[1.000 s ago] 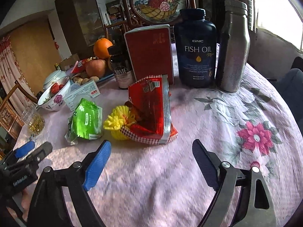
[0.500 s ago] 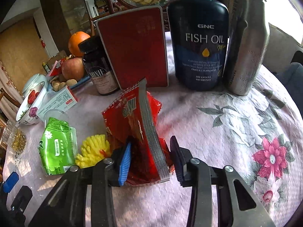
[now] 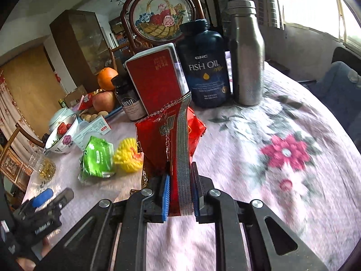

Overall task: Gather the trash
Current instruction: 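Grasp the red chip bag with the right tool and lift it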

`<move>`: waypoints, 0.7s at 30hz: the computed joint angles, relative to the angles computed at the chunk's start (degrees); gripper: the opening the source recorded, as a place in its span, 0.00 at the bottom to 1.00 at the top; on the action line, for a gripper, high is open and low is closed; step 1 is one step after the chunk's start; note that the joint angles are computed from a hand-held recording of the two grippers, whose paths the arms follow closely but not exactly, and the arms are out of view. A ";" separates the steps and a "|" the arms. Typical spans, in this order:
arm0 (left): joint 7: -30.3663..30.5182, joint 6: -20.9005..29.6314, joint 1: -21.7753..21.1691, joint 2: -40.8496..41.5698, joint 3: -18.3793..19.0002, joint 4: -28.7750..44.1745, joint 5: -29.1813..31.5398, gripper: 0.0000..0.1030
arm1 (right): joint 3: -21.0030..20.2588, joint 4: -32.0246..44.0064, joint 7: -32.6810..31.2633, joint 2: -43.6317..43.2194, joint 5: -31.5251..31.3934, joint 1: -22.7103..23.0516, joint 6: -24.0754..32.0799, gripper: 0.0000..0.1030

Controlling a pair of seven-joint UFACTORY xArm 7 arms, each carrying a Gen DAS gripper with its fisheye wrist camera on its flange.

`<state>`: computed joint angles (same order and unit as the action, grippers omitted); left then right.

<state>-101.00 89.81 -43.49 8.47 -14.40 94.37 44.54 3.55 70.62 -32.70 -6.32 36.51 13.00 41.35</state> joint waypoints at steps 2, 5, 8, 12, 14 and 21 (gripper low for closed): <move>0.17 0.21 -0.16 0.30 -0.03 0.17 0.30 0.85 | -0.07 -1.75 -0.63 -0.55 0.63 -0.01 -1.58 0.17; 0.41 0.61 -0.44 0.84 0.10 0.54 0.57 0.85 | -0.32 -2.17 -2.16 0.04 1.05 0.12 -2.19 0.17; -0.02 -1.02 -0.49 0.67 0.18 0.22 0.50 0.85 | -0.61 -1.69 -4.04 0.67 2.47 -0.22 -2.54 0.17; -1.50 0.93 -1.89 2.93 0.44 3.04 1.96 0.85 | -1.15 0.26 -4.37 2.05 4.09 -1.42 0.87 0.17; -1.28 0.74 -1.97 3.61 1.02 4.29 1.03 0.85 | -1.40 0.77 -5.19 2.11 5.98 -2.08 1.85 0.17; 12.59 13.06 -4.88 10.17 4.49 13.80 1.46 0.85 | -1.37 2.42 -5.23 2.95 8.80 -3.79 6.11 0.17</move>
